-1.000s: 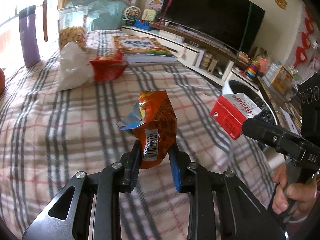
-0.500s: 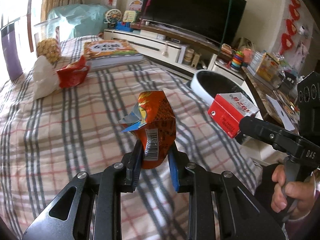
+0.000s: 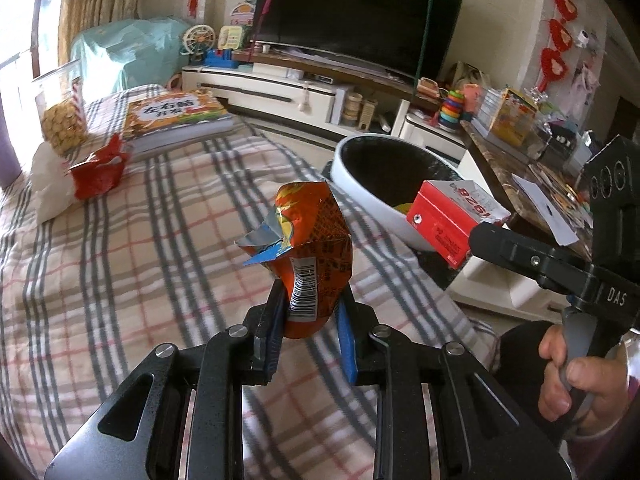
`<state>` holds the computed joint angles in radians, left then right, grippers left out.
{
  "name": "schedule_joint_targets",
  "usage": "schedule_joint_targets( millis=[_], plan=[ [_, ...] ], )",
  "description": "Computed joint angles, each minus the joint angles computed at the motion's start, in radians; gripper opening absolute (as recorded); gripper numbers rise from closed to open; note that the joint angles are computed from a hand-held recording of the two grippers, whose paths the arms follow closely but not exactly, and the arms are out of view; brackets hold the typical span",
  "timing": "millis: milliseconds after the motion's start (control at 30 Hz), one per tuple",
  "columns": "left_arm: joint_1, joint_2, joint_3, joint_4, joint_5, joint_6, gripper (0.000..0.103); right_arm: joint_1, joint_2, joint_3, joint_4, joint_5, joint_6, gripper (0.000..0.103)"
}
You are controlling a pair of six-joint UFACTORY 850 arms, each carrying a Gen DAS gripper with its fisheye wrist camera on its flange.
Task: Collect trash
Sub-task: 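Carry the snack bag and milk carton in both tools over the trash bin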
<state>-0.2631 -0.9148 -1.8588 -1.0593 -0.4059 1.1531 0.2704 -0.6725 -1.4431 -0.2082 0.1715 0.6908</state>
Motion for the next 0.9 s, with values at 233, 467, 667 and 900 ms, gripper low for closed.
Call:
schedule_joint_targets(
  millis=[233,467,667,900],
  plan=[
    [-0.022,-0.017,-0.037,0.034,-0.014,-0.023,0.022,-0.019,0.03,0.045,0.098,0.022,-0.083,0.092],
    [-0.037,-0.039,-0.078,0.063,-0.033,-0.049,0.022,-0.043,0.051,0.076,0.132,0.038,-0.106,0.092],
    [-0.048,-0.057,-0.114,0.094,-0.048,-0.084,0.022,-0.058,0.054,0.078,0.154,0.034,-0.122,0.092],
    [-0.058,-0.087,-0.168,0.131,-0.069,-0.119,0.022,-0.075,0.051,0.072,0.147,0.022,-0.112,0.092]
  ],
)
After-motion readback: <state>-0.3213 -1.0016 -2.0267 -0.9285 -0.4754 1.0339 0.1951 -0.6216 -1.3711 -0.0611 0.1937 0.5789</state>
